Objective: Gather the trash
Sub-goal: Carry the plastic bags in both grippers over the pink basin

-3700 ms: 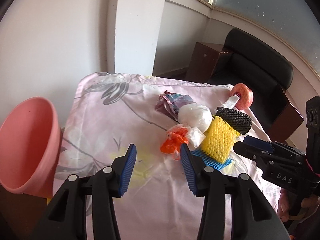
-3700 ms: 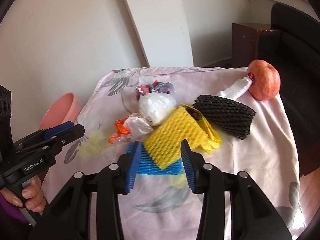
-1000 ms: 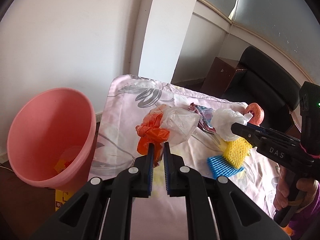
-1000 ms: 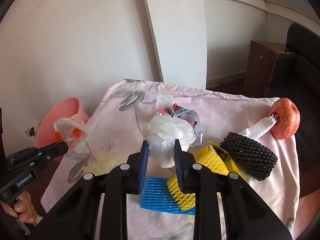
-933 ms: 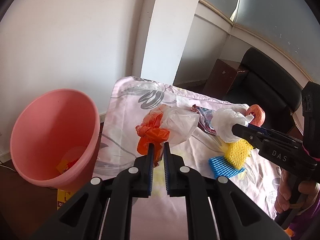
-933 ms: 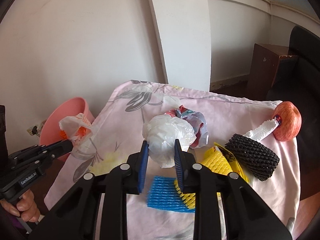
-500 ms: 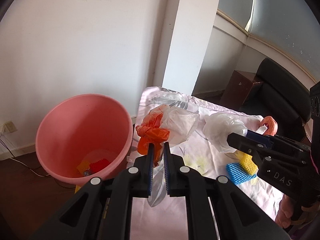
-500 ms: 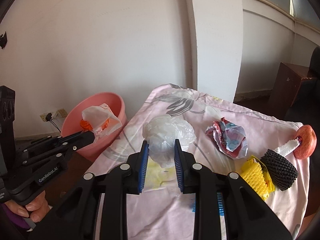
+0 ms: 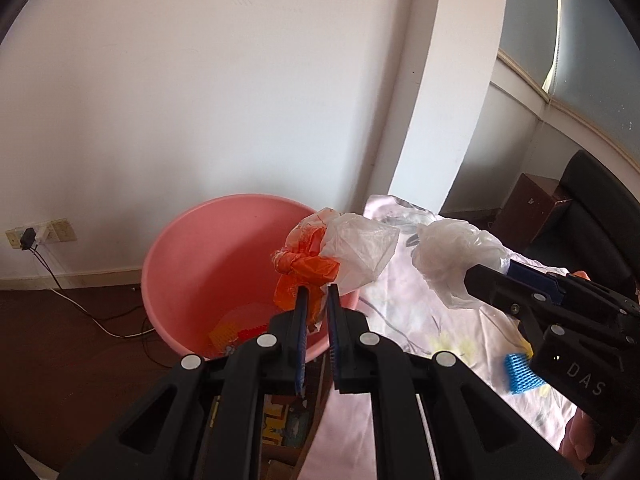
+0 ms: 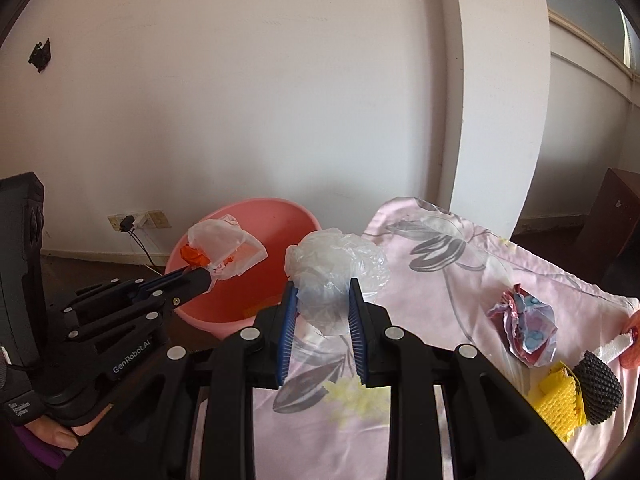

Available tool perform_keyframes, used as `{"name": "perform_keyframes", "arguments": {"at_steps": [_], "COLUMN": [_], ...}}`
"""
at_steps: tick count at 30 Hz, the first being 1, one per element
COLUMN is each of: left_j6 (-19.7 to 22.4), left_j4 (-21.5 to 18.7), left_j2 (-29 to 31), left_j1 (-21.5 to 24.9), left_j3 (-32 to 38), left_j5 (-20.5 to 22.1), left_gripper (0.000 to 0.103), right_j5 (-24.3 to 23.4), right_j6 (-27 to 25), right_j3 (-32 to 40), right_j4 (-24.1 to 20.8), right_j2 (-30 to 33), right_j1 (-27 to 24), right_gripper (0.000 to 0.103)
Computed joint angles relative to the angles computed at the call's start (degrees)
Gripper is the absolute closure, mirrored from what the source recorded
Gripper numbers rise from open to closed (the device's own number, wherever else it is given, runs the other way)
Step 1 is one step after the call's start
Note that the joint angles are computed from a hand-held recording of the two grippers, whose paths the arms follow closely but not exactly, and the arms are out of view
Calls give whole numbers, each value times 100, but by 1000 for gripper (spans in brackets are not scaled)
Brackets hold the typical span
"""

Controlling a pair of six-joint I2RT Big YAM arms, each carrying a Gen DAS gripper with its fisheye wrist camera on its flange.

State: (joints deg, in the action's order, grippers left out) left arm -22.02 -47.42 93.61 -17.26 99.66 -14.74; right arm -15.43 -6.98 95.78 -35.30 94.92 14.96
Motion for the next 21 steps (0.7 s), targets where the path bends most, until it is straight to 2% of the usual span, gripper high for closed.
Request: {"name": "perform_keyframes", "arguments": {"at_steps": [9,15,21], "left_j6": [-212,-286,-364], "left_j4": [-242,-394,-512], "left_j2": [3,82,170], "left_j1": [251,427,501], "left_j3": [-71,-67,-48], "left_j5": [-301,-352,-334], "left_gripper": [94,94,94], "right_j5": [-306,-474,-555], "right_j6": [18,42,19], "right_j3": [737,1214,1760], "right_j4": [-394,-671,-1155], "right_j2": [559,905,1342], "right_j1": [255,385,447], "right_gripper": [78,78,78]}}
